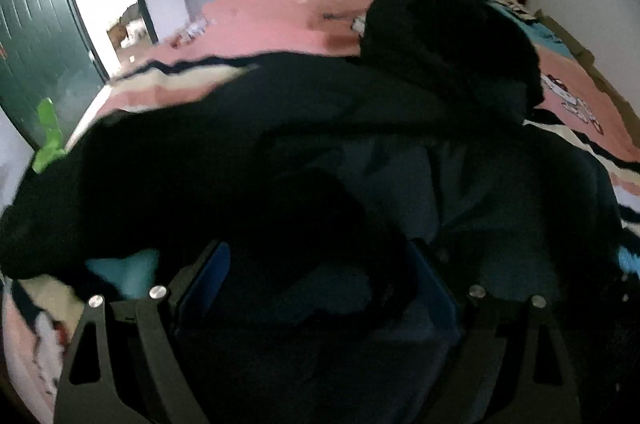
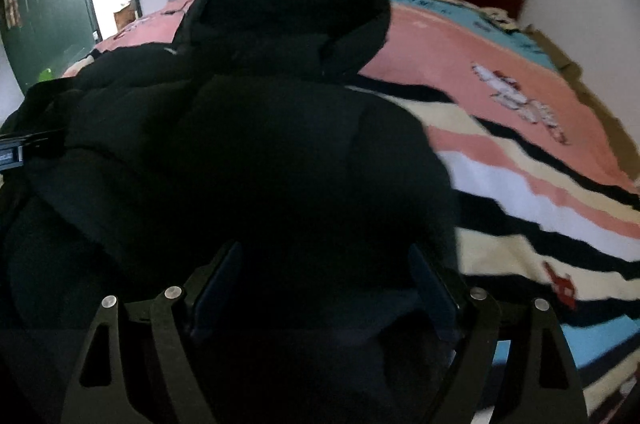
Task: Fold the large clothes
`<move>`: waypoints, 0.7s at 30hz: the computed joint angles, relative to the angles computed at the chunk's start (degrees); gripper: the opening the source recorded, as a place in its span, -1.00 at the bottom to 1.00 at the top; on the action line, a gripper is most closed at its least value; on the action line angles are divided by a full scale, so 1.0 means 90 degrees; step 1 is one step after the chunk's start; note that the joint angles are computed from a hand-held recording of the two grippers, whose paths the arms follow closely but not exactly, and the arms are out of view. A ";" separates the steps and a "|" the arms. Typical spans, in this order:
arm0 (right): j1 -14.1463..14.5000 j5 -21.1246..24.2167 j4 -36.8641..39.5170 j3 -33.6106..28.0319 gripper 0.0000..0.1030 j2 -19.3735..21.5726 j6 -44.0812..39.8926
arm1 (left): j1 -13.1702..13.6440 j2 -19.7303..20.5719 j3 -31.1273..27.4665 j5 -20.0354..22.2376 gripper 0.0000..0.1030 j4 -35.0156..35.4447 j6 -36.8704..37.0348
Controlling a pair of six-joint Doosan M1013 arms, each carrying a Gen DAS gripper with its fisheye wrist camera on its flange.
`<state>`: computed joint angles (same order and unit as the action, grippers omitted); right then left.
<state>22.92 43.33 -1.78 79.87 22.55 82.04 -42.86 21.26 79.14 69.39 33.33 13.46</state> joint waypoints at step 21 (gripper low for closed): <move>0.0828 -0.1290 -0.1228 0.1966 0.71 -0.2143 0.1482 | -0.1230 -0.2136 0.1906 0.0801 0.74 0.0609 -0.1829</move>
<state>30.38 31.73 -12.83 97.56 3.26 95.38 -53.93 2.04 96.29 76.60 38.81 -2.99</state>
